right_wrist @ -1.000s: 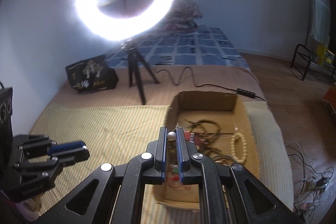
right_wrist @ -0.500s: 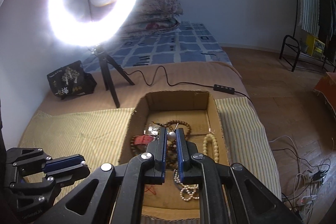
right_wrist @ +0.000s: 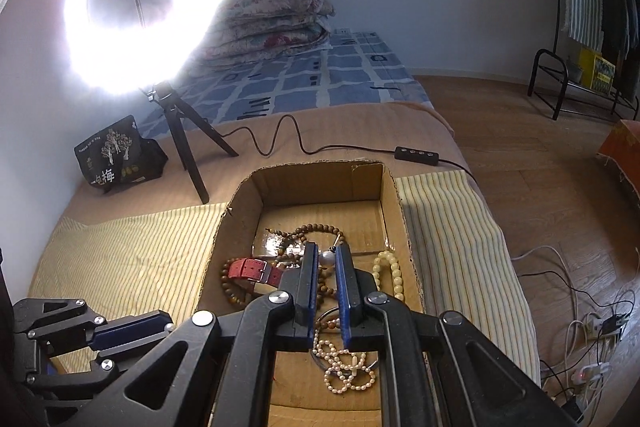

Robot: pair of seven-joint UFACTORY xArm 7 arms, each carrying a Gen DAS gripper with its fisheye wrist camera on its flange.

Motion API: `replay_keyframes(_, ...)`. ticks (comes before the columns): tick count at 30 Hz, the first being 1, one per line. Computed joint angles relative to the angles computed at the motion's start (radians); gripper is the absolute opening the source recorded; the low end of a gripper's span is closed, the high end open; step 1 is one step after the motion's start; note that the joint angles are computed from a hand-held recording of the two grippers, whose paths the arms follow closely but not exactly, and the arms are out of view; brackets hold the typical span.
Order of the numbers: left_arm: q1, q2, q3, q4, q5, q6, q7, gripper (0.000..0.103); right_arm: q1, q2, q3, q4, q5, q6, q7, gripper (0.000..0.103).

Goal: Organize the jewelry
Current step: 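Lower the earrings into the box and open both tools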

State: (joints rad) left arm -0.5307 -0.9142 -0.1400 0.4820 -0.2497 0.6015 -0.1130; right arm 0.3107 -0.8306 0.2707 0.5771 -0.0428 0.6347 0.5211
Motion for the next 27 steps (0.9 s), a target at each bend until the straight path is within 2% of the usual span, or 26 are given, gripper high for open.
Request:
replay_keyframes(5,0.007,0.005,-0.003,0.005,0.011,0.004,0.001,0.009,-0.001,0.005,-0.001,0.001,0.001,-0.004,0.002,0.009)
replay_keyframes(9,0.014,0.009,-0.005,0.009,0.014,0.003,-0.007,0.009,-0.005,-0.002,-0.001,-0.005,0.0,-0.012,0.009,0.029)
replay_keyframes(10,0.017,0.008,-0.006,0.009,0.016,0.004,-0.009,0.009,-0.01,-0.005,0.003,-0.004,-0.004,-0.009,0.015,0.032)
replay_keyframes(11,0.019,0.009,-0.008,0.01,0.018,0.006,-0.011,0.01,-0.015,-0.005,0.007,-0.002,-0.007,-0.006,0.02,0.041)
replay_keyframes(12,0.019,0.009,-0.009,0.01,0.02,0.006,-0.012,0.016,-0.02,-0.006,0.011,-0.001,-0.011,-0.005,0.025,0.053)
replay_keyframes(13,0.019,0.008,-0.008,0.009,0.021,0.005,-0.011,0.025,-0.028,-0.012,0.018,-0.003,-0.019,-0.007,0.034,0.06)
replay_keyframes(14,0.019,0.005,-0.007,0.005,0.021,0.001,-0.01,0.045,-0.035,-0.017,0.024,-0.004,-0.025,-0.007,0.042,0.072)
replay_keyframes(15,0.022,0.002,-0.01,0.003,0.023,-0.006,-0.014,0.057,-0.041,-0.019,0.031,-0.003,-0.032,-0.008,0.051,0.08)
replay_keyframes(18,0.027,-0.008,-0.017,-0.004,0.033,-0.02,-0.022,0.06,-0.062,-0.026,0.05,0.003,-0.054,-0.009,0.08,0.094)
replay_keyframes(22,0.027,-0.005,-0.015,-0.001,0.039,-0.009,-0.028,0.069,-0.067,-0.028,0.055,0.006,-0.069,-0.01,0.102,0.1)
replay_keyframes(27,0.035,-0.011,-0.019,-0.002,0.051,-0.001,-0.035,0.07,-0.067,-0.019,0.062,0.018,-0.088,0.002,0.11,0.102)
